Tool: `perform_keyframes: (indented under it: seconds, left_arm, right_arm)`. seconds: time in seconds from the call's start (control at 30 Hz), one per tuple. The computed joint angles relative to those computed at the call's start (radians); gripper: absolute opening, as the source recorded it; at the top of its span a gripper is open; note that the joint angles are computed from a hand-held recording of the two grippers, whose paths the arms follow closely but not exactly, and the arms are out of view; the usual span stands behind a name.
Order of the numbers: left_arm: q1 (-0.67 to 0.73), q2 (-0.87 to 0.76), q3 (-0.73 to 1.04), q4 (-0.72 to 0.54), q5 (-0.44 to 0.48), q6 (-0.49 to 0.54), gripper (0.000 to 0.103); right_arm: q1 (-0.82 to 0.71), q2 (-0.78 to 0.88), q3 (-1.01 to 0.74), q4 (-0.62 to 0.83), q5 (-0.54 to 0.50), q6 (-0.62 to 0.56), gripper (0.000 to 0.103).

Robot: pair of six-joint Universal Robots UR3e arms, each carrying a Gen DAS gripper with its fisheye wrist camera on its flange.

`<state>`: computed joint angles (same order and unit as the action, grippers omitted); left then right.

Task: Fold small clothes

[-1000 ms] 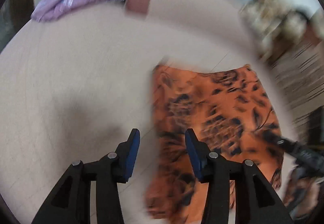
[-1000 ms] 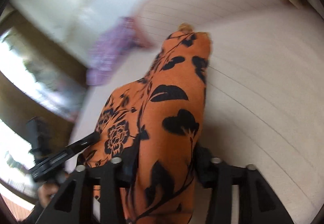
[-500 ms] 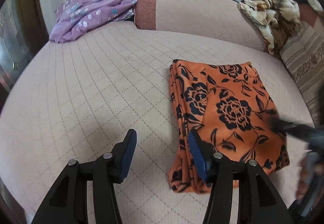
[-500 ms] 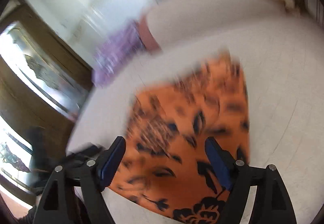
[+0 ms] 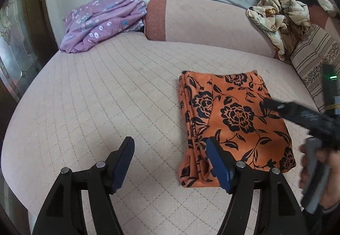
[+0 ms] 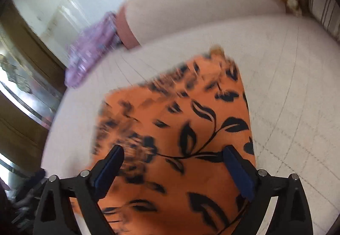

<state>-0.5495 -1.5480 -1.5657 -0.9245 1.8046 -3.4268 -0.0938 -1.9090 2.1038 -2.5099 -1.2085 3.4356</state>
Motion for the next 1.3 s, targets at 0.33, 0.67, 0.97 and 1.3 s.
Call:
perform_keyframes:
  seconds: [0.33,0.67,0.97,1.3]
  left_arm:
    - [-0.1,0.069,-0.046,-0.001,0.126,-0.082,0.086]
    - [-0.196,0.094,-0.026,-0.083,0.228,-0.167,0.086]
    - [-0.242,0.078,0.03,-0.115,0.245,-0.163,0.086]
    - [-0.241,0.059,0.059,-0.133,0.223,-0.167,0.094]
  right_arm:
    - [0.46,-0.252,0.01,0.215,-0.51,0.15,0.097]
    - [0.828,-0.203,-0.085,0.402,-0.878,0.401,0.102]
    - [0.851,-0.16,-0.197,0.494,-0.943,0.425,0.102]
    - [0.84,-0.125,-0.228,0.486,-0.944,0.39,0.102]
